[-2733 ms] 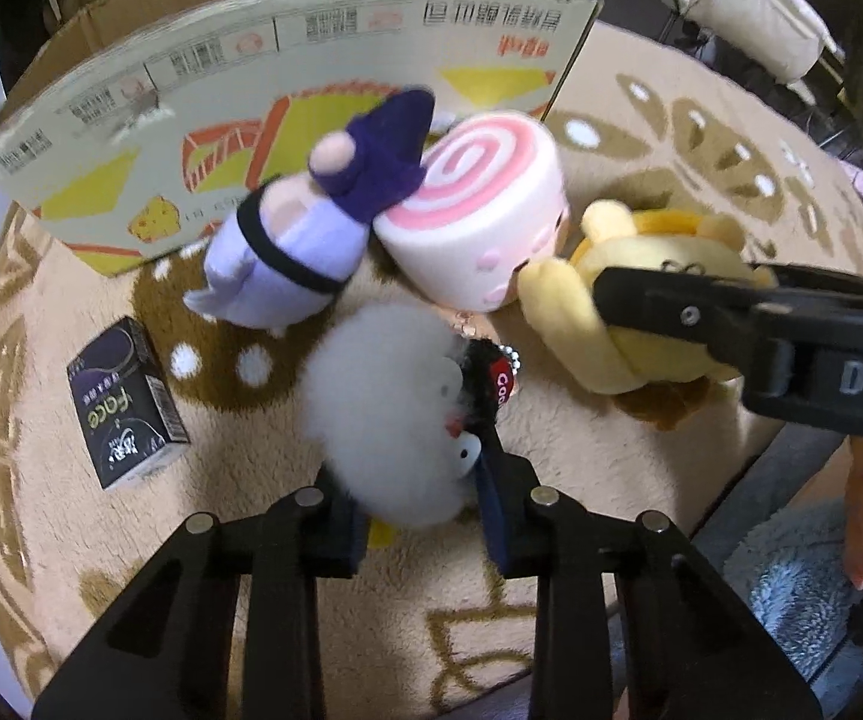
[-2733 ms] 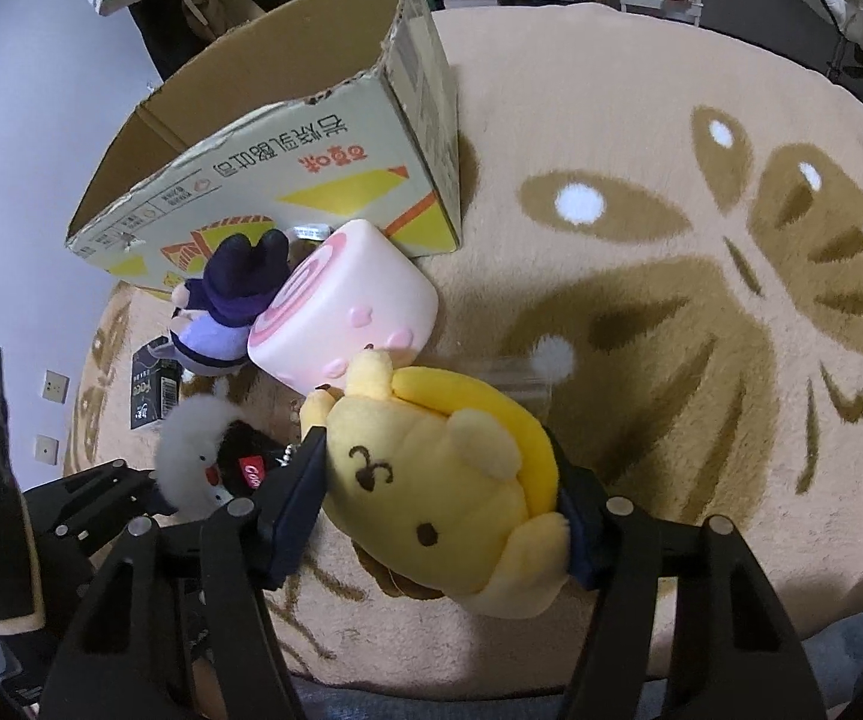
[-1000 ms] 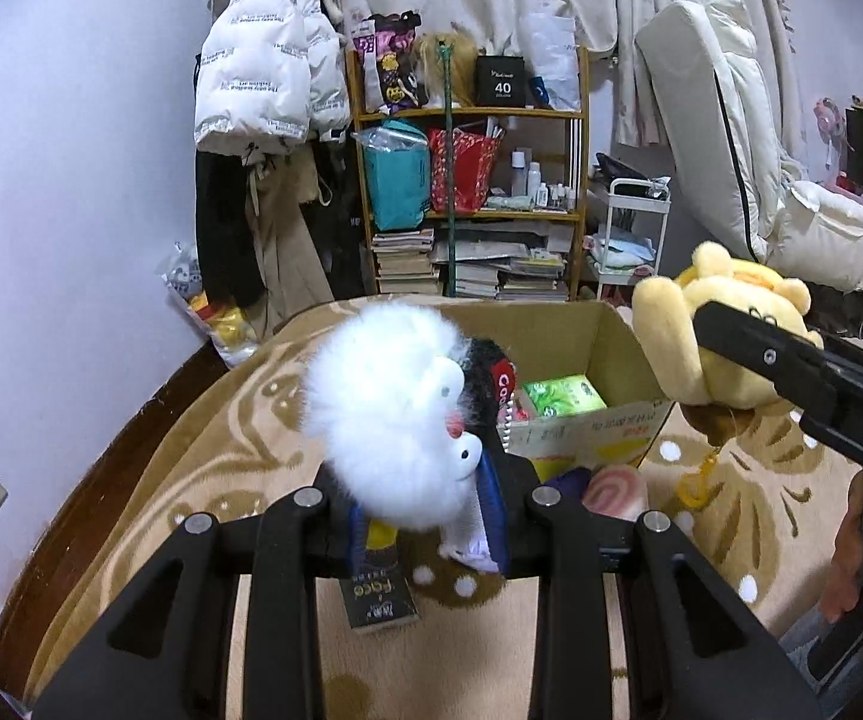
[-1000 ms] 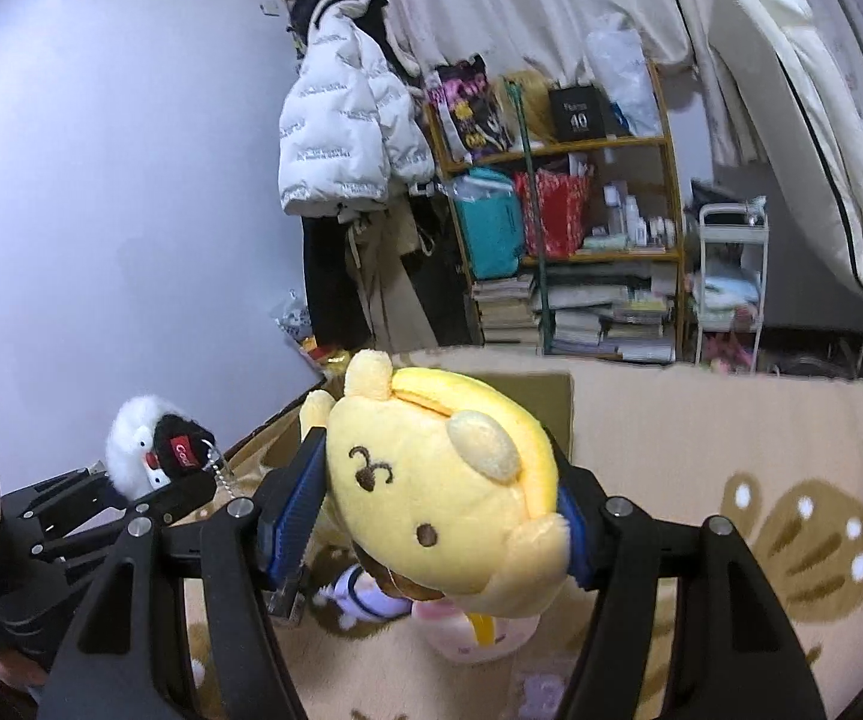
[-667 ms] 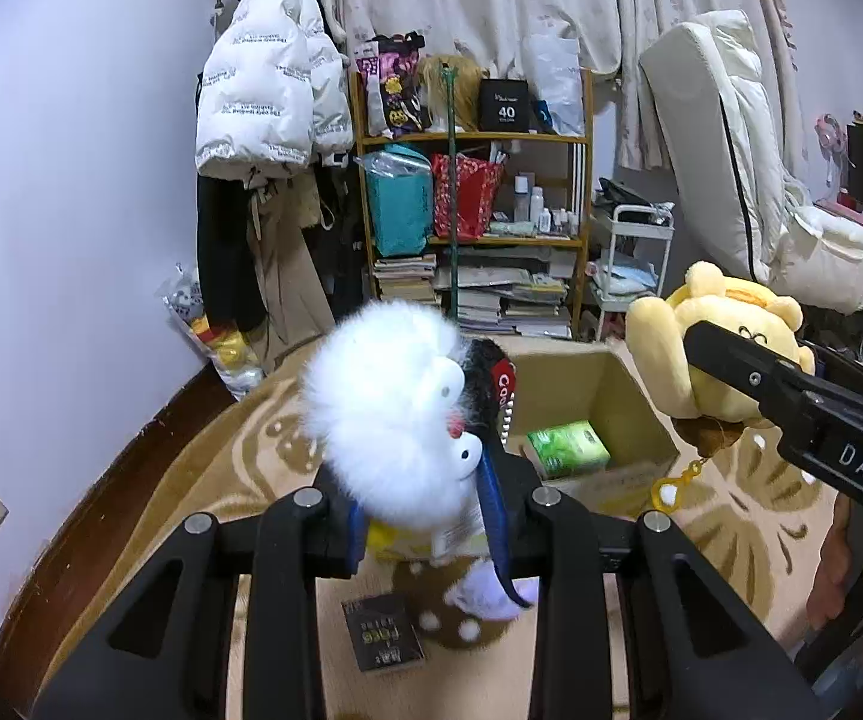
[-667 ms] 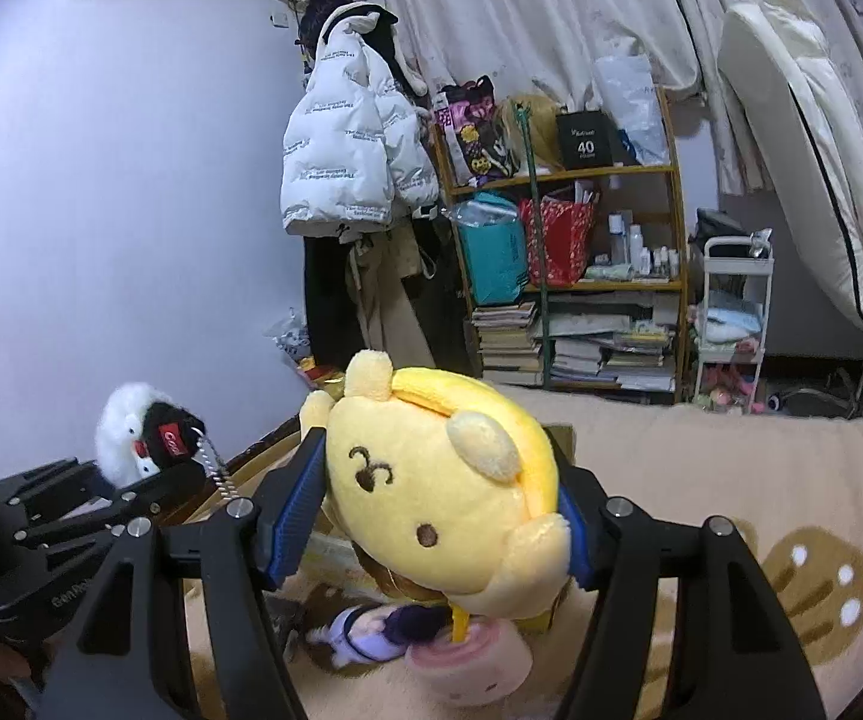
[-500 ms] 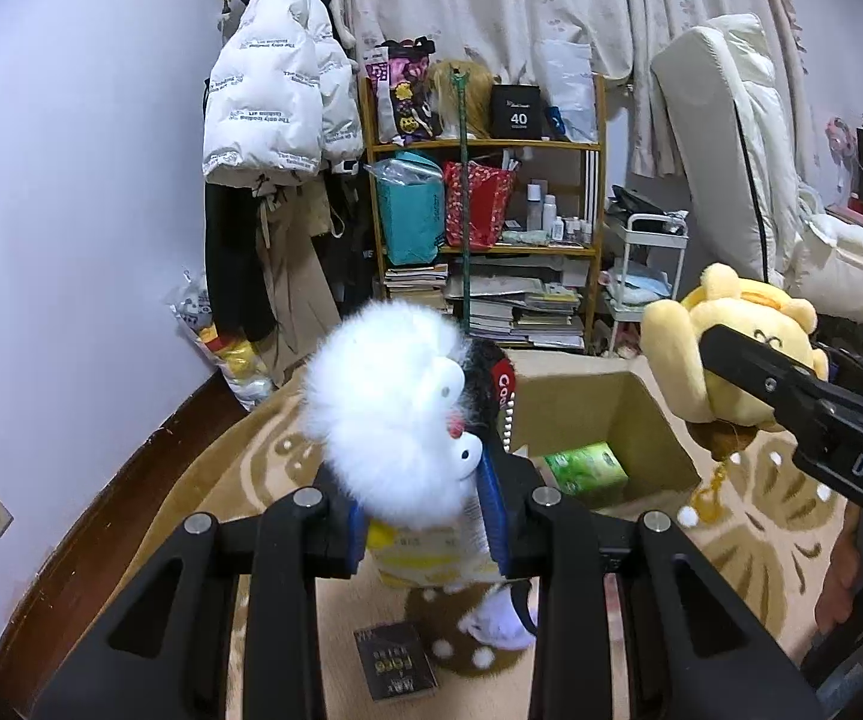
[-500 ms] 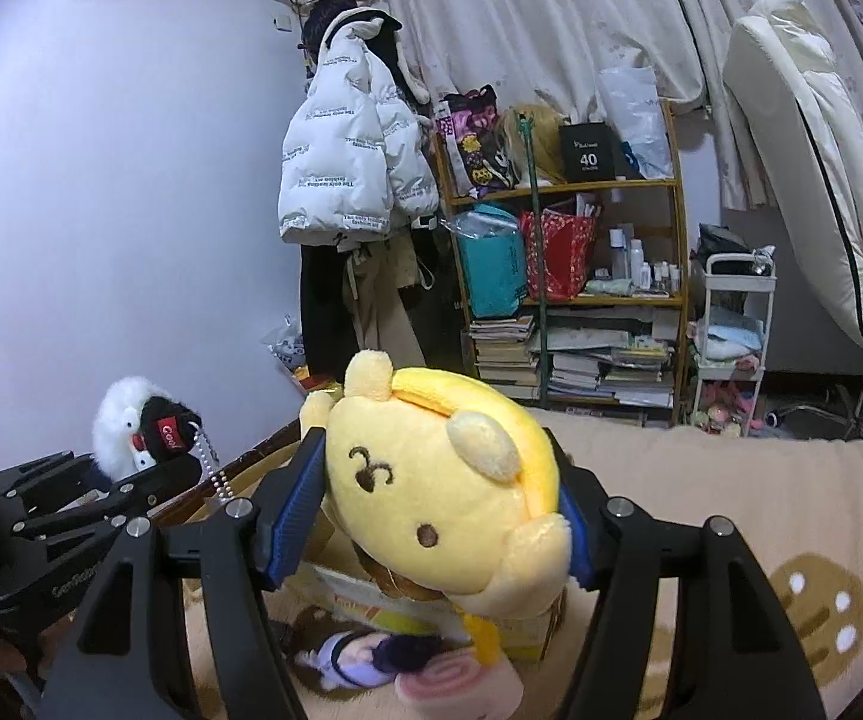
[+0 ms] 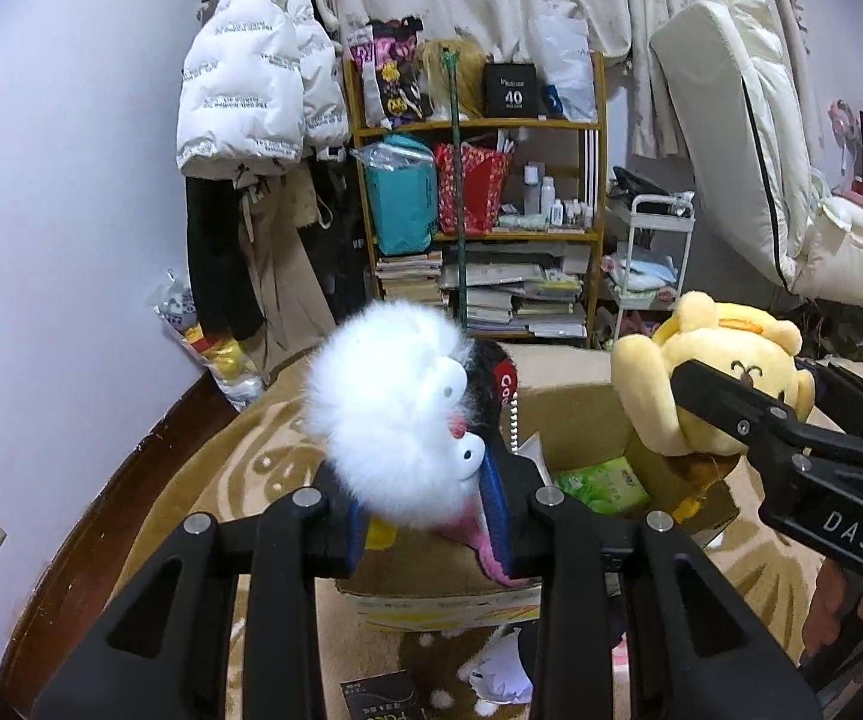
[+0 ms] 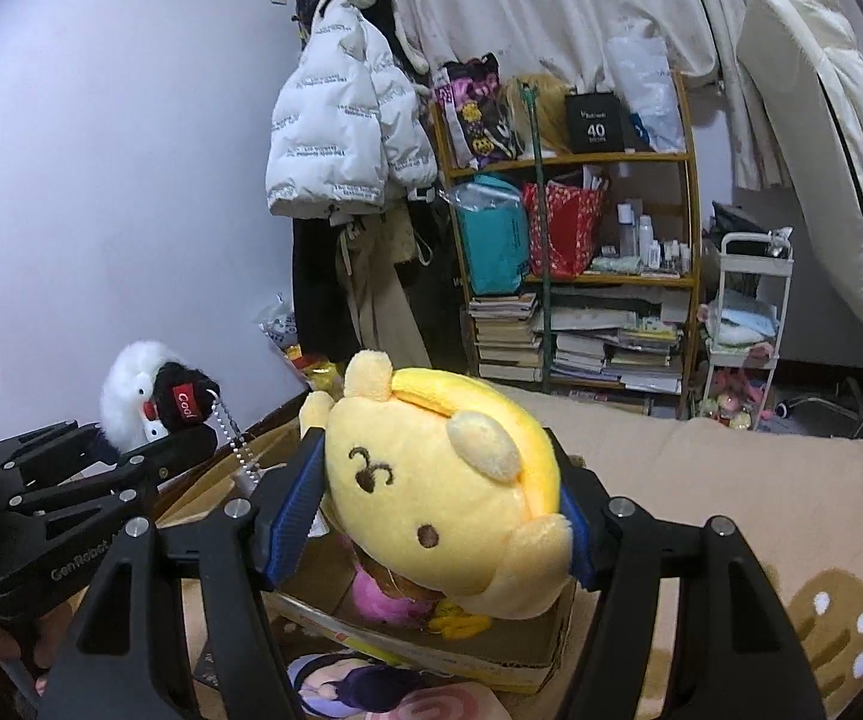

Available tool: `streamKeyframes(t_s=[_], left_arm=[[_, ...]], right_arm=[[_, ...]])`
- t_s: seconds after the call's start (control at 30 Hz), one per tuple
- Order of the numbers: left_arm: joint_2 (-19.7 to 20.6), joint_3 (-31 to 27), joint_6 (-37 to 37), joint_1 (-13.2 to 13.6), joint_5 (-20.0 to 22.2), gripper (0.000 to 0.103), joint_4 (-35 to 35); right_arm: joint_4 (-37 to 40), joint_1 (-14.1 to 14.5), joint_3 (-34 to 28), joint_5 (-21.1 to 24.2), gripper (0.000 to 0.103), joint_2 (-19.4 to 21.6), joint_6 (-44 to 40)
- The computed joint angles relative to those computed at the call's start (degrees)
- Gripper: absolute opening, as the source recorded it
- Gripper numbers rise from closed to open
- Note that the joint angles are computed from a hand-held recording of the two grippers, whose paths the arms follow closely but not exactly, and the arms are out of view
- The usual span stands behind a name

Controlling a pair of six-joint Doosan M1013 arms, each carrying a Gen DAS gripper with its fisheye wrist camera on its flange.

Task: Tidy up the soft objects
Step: 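Lift both plushes and carry them over the open box, then open the left tool over the box while the right tool releases the yellow dog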

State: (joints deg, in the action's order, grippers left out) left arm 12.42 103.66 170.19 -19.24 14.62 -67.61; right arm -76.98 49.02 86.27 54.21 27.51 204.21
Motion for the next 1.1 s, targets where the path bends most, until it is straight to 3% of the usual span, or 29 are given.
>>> streamKeyframes(t_s=[0.27,0.77,1.1], left_arm=[[2.9,-1.7,-13.1,-0.7,0.4,0.032,13.3],[5.2,-3.2,-21.1,-0.7,2.9,0.032,22.0],[6.7,-4.6,-30.6,-0.7,5.9,0.034,31.6]], right_arm=[[3.0,-1.6,0.2,-2.1,0.071,0.8,-0.6],[7.1,-2.5,0.6,-4.3,0.072,1.4,-3.0],[10.1,-3.1,0.2,-5.7,0.074,2.0,-4.6]])
